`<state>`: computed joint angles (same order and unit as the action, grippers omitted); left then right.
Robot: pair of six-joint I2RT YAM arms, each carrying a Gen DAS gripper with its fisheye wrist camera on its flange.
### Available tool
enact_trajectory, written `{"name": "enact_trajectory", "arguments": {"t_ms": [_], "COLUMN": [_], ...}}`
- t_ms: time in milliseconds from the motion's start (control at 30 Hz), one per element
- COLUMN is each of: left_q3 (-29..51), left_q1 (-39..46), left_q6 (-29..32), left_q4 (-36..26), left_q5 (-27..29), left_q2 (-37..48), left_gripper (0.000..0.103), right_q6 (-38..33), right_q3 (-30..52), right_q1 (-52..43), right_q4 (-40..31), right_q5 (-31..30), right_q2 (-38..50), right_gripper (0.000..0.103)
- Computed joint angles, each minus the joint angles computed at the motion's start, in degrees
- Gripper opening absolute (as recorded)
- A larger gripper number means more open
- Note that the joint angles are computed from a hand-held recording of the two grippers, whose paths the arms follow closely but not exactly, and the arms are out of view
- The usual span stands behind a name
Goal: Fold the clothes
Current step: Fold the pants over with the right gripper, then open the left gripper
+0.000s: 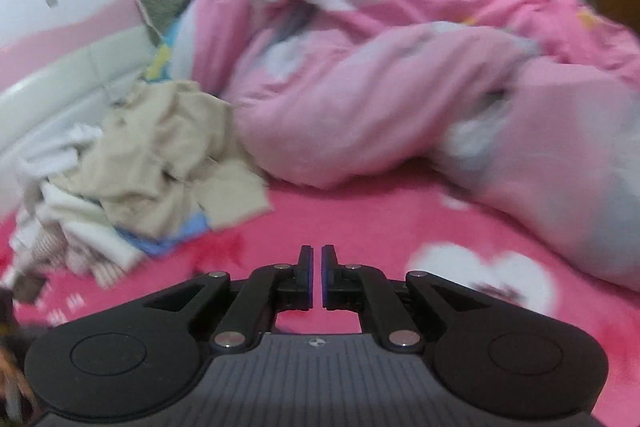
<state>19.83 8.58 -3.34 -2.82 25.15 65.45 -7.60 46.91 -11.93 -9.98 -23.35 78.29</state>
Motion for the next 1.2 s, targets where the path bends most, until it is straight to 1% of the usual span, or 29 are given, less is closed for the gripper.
{"name": "enact_trajectory", "arguments": {"t_ms": [67,133,200,233,300,367,400,433,500,533,600,667,700,733,767,800,900,1000,1133,1200], "left_q3": [-0.18,-0.15,0.03,0.14,0.02,-0.17,-0.23,-0.28,-0.07,0.04,0.25,0.21,0.13,0.05,-0.03,-0.02,0.19,0.56,1.27,1.50], "left_q1": [-0.72,-1.81,-3.27,-4.00,-5.46,-7.12,-7.84,-8.55,-8.82,-8.94,-9.38,-9.97,-10.18,-10.38,-10.58,-10.58,-10.32,-10.79,-12.58,-13.47], "left_q6": [0.52,0.48,-0.02,-0.16,0.19,0.75,0.97,1.20,1.49,1.64,1.84,1.66,1.42,1.17,0.93,0.72,0.46,-0.16,-1.03,-1.24], "left_q4": [-1.44,-2.67,-3.32,-3.67,-3.43,-2.41,-1.93,-1.45,-0.68,-0.31,0.48,1.92,2.78,3.65,4.51,5.30,7.39,8.37,10.15,11.45], "left_q5": [-1.14,-2.89,-4.96,-5.89,-7.53,-9.85,-10.90,-11.95,-12.48,-12.72,-13.47,-14.33,-14.60,-14.86,-15.12,-15.18,-14.83,-14.96,-16.30,-17.12], "left_q2": [-2.14,-3.53,-3.85,-3.99,-4.35,-4.15,-3.93,-3.70,-2.21,-1.45,0.05,1.32,1.85,2.39,2.94,3.63,5.55,6.52,8.58,9.82], "left_gripper": [0.023,0.023,0.023,0.023,0.023,0.023,0.024,0.024,0.024,0.024,0.024,0.024,0.024,0.024,0.024,0.024,0.024,0.024,0.024,0.024], "right_q6": [-3.80,-6.90,-9.60,-9.46,-7.63,-10.49,-13.59,-18.14,-27.62,-31.56,-35.08,-36.31,-36.16,-34.66,-32.44,-30.06,-24.74,-19.34,-10.84,-7.26], "right_q3": [-1.61,-4.14,-6.87,-7.61,-8.81,-11.45,-13.03,-14.87,-16.64,-16.51,-14.11,-11.17,-10.32,-9.68,-9.22,-9.05,-10.37,-9.57,-7.12,-5.11], "right_q1": [-2.27,-2.60,-2.09,-1.56,0.19,3.52,5.65,7.92,10.46,11.07,11.50,11.70,11.83,11.63,10.80,9.73,6.39,2.36,-1.97,-2.83], "right_q4": [-3.26,-2.70,-0.31,0.46,3.13,8.21,11.35,15.36,20.91,22.16,21.30,19.75,20.13,20.85,21.25,21.80,25.78,26.34,29.43,31.18], "right_q5": [0.42,2.01,2.74,2.88,2.56,5.89,9.09,13.00,17.79,18.91,19.21,18.70,18.65,18.19,16.67,14.70,9.37,3.83,-2.02,-2.49], "right_q2": [-1.17,-0.12,1.55,2.69,4.51,4.39,4.02,3.99,5.83,7.31,11.29,15.30,16.89,18.07,18.61,18.77,18.15,18.63,22.94,26.66], "right_gripper": [0.005,0.006,0.007,0.014,0.016,0.020,0.029,0.047,0.062,0.064,0.063,0.057,0.047,0.029,0.018,0.010,0.009,0.008,0.008,0.008]}}
